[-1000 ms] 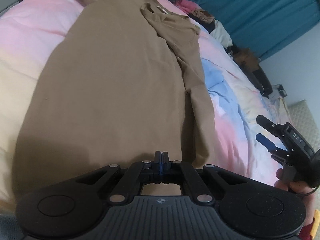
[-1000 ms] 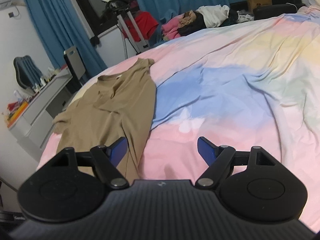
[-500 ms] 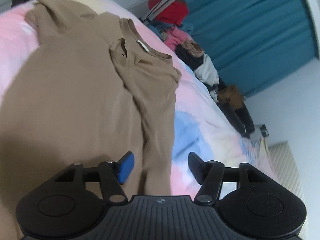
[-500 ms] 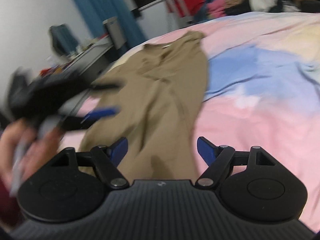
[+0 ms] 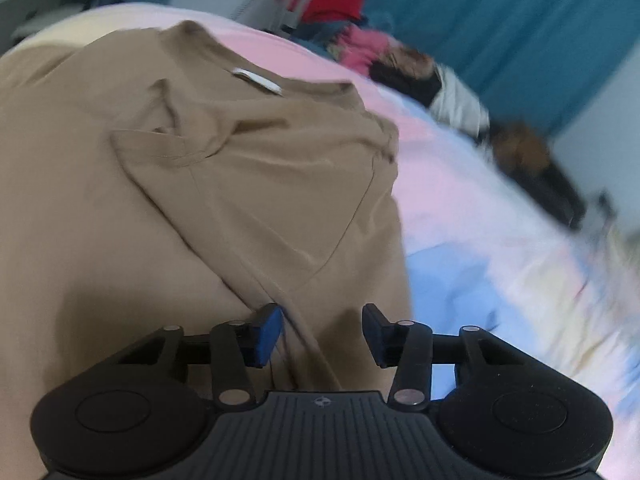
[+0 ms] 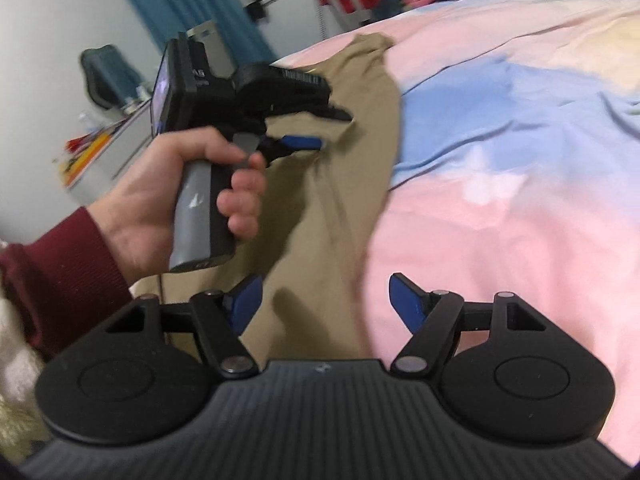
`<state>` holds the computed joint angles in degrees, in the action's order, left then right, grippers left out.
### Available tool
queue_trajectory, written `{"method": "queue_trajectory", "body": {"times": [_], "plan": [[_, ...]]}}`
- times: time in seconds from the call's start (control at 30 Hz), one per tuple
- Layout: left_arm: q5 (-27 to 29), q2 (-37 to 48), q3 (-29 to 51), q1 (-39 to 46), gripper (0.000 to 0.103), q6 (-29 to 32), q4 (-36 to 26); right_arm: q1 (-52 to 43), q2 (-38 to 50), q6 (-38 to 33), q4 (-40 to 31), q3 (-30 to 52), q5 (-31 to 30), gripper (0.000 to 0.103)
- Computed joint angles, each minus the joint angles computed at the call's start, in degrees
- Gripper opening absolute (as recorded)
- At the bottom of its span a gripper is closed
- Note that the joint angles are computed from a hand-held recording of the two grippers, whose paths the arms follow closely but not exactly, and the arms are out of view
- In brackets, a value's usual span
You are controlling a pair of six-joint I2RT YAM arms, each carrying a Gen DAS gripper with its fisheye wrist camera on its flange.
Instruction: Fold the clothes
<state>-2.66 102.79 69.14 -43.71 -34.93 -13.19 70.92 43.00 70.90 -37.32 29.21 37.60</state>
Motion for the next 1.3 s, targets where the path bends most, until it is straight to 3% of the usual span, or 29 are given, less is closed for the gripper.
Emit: {"method": "queue_trajectory", "body": {"times": [0.03, 0.2, 0.27, 0.37, 0.43, 0.53, 0.67, 0.77, 0.9, 0.97, 1.07, 1.17, 1.3], "plan": [[-1.60, 1.57, 1.62, -0.19, 0.003, 1.44, -1.14, -0.40, 0.65, -0.01, -0.50, 0.17, 0.49, 0.073], [-9.39, 4.61, 5.10, -0.96, 0.003, 5.57, -1.67, -0.97, 1.94, -1.13, -0.51, 0.01, 2.20, 0.073], [-9.77, 3.68, 4.27, -1.21, 0.005, 5.68, -1.78, -1.74, 1.67, -1.41, 0.01, -0.50, 1.35, 0.073], [-7.97, 0.13, 1.07, -1.34, 0.020, 5.14, -2.71, -2.27, 0.79, 0.38, -0.93, -0.95, 0.98, 0.073], [-7.23, -3.46, -2.19, -1.66, 0.045, 5.30, -3.47, -3.86, -0.07, -0.04, -0.02, -1.47, 0.25, 0.073], [-4.42, -14.73, -12.05, -2.27, 0.062, 5.15, -4.20, -5.15, -1.69, -0.26, 0.80, -2.31, -0.44, 0.073], [0.40, -34.85, -24.94, -4.29, 0.070, -0.14, -10.54, -5.47, -5.90, 1.56, 0.71, -3.73, -0.90, 0.073], [4.30, -49.67, -32.37, -7.65, 0.079, -7.82, -17.30, -4.77, -9.68, 5.44, -1.70, -4.30, 0.29, 0.073], [7.80, -59.20, -36.96, -13.57, 0.074, -14.24, -21.73, -2.33, -13.87, 11.13, -5.80, -4.55, 2.41, 0.073], [5.40, -60.40, -37.61, -17.64, 0.073, -15.83, -23.20, -0.75, -14.42, 14.20, -7.71, -4.32, 2.89, 0.073], [1.74, -60.57, -38.17, -21.69, 0.050, -17.15, -25.41, 2.71, -14.41, 19.44, -10.75, -3.67, 4.17, 0.074], [2.59, -62.71, -39.21, -21.48, 0.001, -16.58, -26.88, 5.63, -11.37, 23.69, -12.58, -2.29, 4.32, 0.074], [7.15, -72.28, -39.81, -18.42, 0.000, -16.34, -29.44, 9.02, -7.24, 25.67, -13.39, -0.56, 4.32, 0.074]]}}
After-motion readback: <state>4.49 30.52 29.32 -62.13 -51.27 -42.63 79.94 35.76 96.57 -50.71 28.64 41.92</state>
